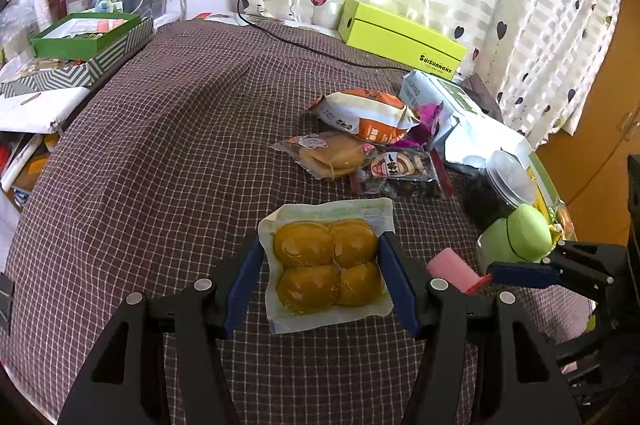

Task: Organize snacks
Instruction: 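Grasp the yellow bun tray with the left gripper while the right grasps the pink jelly cup, then carry the jelly cup with the right gripper into the gift box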

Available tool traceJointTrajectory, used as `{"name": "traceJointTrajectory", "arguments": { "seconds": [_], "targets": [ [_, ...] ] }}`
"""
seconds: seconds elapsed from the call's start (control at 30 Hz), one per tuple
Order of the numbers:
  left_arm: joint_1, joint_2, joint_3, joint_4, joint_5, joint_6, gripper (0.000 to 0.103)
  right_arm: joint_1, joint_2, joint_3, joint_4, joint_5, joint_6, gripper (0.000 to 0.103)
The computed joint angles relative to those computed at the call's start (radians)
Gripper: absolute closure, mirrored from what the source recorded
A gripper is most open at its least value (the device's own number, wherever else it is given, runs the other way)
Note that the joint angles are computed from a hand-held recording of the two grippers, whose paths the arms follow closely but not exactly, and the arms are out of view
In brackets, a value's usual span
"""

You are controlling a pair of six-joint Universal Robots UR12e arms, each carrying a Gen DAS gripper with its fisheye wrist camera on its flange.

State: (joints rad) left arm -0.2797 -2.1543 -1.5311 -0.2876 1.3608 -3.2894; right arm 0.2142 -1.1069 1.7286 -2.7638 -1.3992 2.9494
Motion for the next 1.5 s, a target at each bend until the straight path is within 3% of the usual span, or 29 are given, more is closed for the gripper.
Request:
{"name": "traceJointTrajectory", "arguments": {
  "seconds": [0.17, 0.33, 0.4, 0.5, 1.13, 1.5],
  "targets": [
    [0.001, 0.0, -0.001, -0.003, -0.005, 0.001, 0.043, 0.008, 0.017, -0.021, 0.009, -0.009, 0.018, 0.054],
    [0.002, 0.002, 0.0, -0.007, -0.004, -0.003, 0.043, 0.029, 0.031, -0.044, 0.032, -0.066, 0.005, 0.054],
    [0.003, 0.003, -0.002, -0.005, -0.001, -0.004, 0.043, 0.033, 0.035, -0.046, 0.03, -0.084, -0.006, 0.06],
    [0.005, 0.003, -0.004, -0.006, 0.0, -0.008, 0.043, 0.036, 0.036, -0.044, 0.02, -0.101, -0.015, 0.061],
    [0.005, 0.021, -0.019, 0.032, -0.015, -0.027, 0.043, 0.001, -0.008, 0.006, -0.152, -0.007, 0.057, 0.061],
    [-0.004, 0.028, -0.009, 0.053, -0.05, -0.022, 0.043, -0.024, -0.039, 0.039, -0.233, -0.004, 0.114, 0.061]
  ]
}}
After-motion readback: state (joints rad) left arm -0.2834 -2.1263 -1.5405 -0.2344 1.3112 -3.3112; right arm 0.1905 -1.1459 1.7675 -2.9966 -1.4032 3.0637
